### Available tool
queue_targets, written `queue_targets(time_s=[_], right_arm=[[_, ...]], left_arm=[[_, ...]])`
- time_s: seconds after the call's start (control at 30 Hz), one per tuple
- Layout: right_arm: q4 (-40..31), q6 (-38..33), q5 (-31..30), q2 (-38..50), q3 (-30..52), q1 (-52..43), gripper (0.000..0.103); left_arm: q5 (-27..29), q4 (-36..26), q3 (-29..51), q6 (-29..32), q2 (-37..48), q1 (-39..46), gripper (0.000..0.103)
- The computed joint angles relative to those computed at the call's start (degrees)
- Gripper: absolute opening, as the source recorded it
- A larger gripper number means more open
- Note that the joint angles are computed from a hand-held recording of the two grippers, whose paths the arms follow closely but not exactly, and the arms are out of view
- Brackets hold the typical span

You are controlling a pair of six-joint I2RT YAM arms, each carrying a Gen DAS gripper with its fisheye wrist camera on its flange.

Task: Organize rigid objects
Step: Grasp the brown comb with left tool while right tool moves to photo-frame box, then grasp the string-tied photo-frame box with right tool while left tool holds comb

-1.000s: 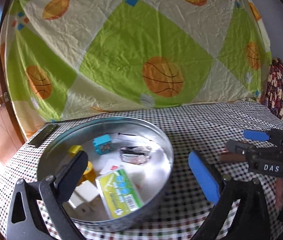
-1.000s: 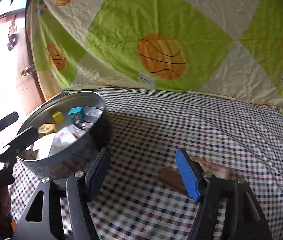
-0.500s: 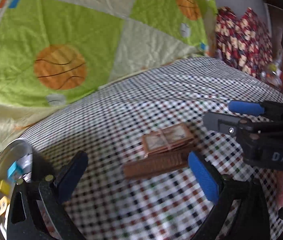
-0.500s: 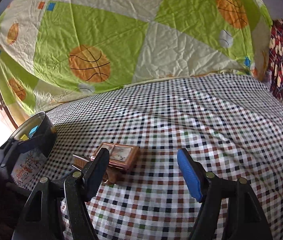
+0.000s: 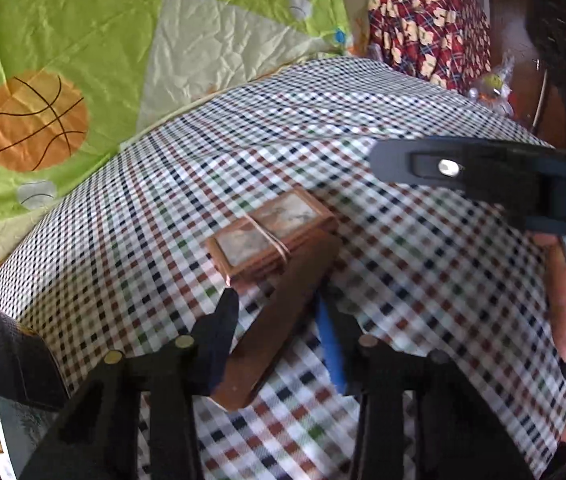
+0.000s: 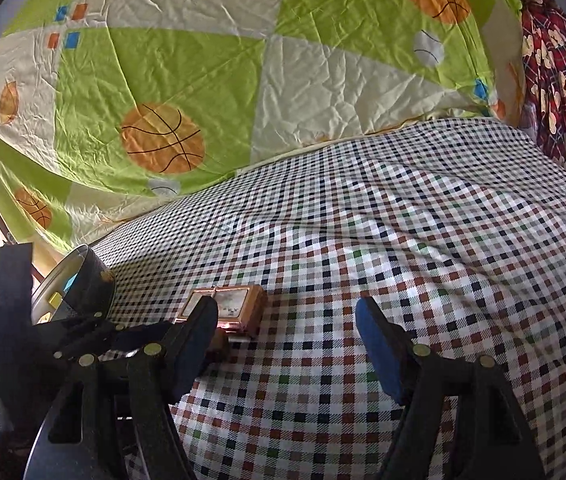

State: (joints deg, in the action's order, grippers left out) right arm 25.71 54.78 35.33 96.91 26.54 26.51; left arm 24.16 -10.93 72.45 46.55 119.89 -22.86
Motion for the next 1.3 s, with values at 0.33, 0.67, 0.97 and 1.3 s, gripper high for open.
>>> queue_targets(time_s=[0.33,0.67,0.97,1.3], right_arm=[[-0.3,0.7,-2.0,1.0,0.4,-1.4,0.074],[-9.4,-6.2,-0.6,5.7,11.2,0.6,0.074],[-20.3,-10.5,-11.0,17.0,29.1,-5.6,0.081],[-27.6,-10.6,-10.2,23.4,38.1,-6.1,0.084]], left_arm=[[2.6,-0.7,0.3,-2.1,1.2,2.0,0.014],[7.3,4.4,-2.6,-11.9,-0.7,10.9,0.014],[3.2,12.7,-5.6,-17.7,-1.6,10.7,0.014],[3.3,13.4,-5.5,-19.2,-1.7,11.6,0.014]])
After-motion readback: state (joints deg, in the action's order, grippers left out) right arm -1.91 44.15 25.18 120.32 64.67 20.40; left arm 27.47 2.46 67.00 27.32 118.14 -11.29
